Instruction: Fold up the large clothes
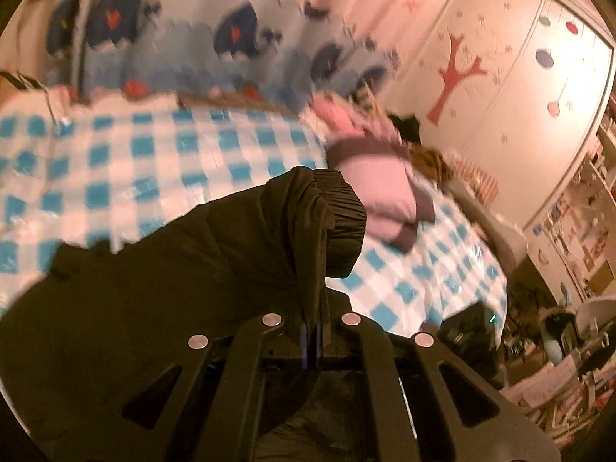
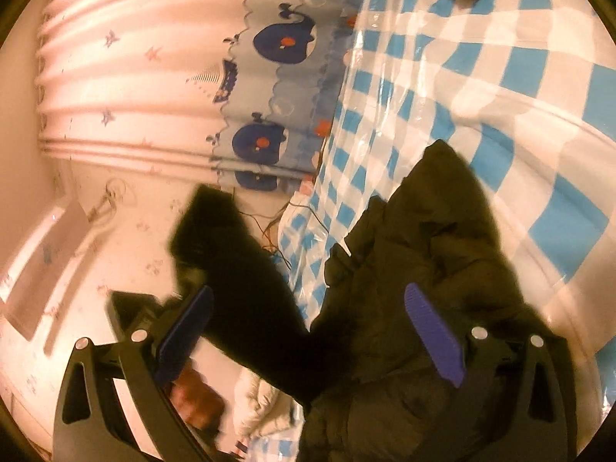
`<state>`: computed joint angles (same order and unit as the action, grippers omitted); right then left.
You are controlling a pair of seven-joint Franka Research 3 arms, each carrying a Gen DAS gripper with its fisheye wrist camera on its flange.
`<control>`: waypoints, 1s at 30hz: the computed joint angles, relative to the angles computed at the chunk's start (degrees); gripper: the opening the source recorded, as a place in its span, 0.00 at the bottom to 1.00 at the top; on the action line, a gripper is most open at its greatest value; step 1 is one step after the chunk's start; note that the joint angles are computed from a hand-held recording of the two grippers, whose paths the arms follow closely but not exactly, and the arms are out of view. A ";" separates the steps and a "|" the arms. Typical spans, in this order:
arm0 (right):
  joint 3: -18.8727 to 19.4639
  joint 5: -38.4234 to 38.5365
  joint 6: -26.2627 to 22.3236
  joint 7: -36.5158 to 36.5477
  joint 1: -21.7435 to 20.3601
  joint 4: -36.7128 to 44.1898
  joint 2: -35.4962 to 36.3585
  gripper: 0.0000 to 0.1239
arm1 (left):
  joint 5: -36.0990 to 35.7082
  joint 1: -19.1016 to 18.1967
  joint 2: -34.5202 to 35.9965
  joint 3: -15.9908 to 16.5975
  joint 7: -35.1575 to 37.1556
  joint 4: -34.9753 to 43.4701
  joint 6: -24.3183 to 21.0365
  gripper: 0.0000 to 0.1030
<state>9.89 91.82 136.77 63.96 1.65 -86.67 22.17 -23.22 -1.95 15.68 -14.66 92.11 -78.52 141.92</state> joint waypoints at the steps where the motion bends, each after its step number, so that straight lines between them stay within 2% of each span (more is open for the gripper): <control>1: 0.03 0.41 -0.13 0.15 -0.18 -0.08 0.05 0.77 | -0.80 -0.09 0.84 -0.53 0.73 -0.53 -0.04 0.02; 9: 0.10 1.01 -0.78 1.58 -0.77 0.42 0.99 0.77 | -3.86 -0.46 7.10 -3.01 2.36 -3.84 1.42 0.02; 13: 0.23 0.64 -1.06 2.54 -0.93 0.63 1.49 0.77 | 0.07 -1.73 10.02 -2.20 -1.08 -3.12 -0.17 0.06; 16: 0.12 -0.90 -0.26 2.35 -0.55 1.12 1.53 0.77 | 3.50 -2.39 10.60 -1.75 -3.14 -2.97 -1.24 0.22; 18: 0.20 -2.02 0.14 1.28 -0.28 1.78 1.59 0.77 | 5.95 -2.89 8.86 -1.49 -3.67 -4.22 -1.38 0.39; 19: 0.53 -1.74 -0.13 -0.44 -0.30 2.39 1.76 0.77 | 6.86 -3.08 7.14 -1.41 -3.72 -5.88 -0.40 0.53; 20: 0.82 -1.36 -0.43 -1.76 -0.38 2.73 1.88 0.77 | 7.08 -2.95 4.03 -1.62 -2.99 -9.21 1.91 0.60; 21: 1.07 -1.28 -0.68 -3.24 -0.26 3.47 2.15 0.77 | 5.11 -1.97 1.15 -2.54 -0.78 -12.12 3.65 0.63; 23: 1.55 -2.52 -0.86 -6.72 0.60 6.16 3.17 0.77 | -0.95 -0.33 -5.30 -3.63 4.58 -18.56 7.42 0.74; 26: 2.66 -6.02 -2.41 -8.50 1.94 11.91 6.57 0.77 | -8.60 -0.48 -13.82 -2.08 11.03 -26.89 13.05 0.85; 27: 2.95 -8.64 -3.36 -7.96 2.70 14.31 8.25 0.77 | -9.16 -0.70 -16.71 -0.93 11.48 -29.93 15.33 0.86; 29: 3.04 -14.87 -3.84 -5.87 4.52 17.61 10.83 0.77 | -1.04 -0.20 -19.98 1.08 3.91 -34.18 18.90 0.87; 30: 2.88 -18.05 -3.82 -4.35 5.32 18.87 11.91 0.77 | 4.55 1.00 -20.87 1.89 -2.09 -35.80 19.95 0.87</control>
<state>12.77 73.77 132.95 59.60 6.97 -67.80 34.08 -18.67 -0.95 -5.19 -12.77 90.02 -114.31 161.87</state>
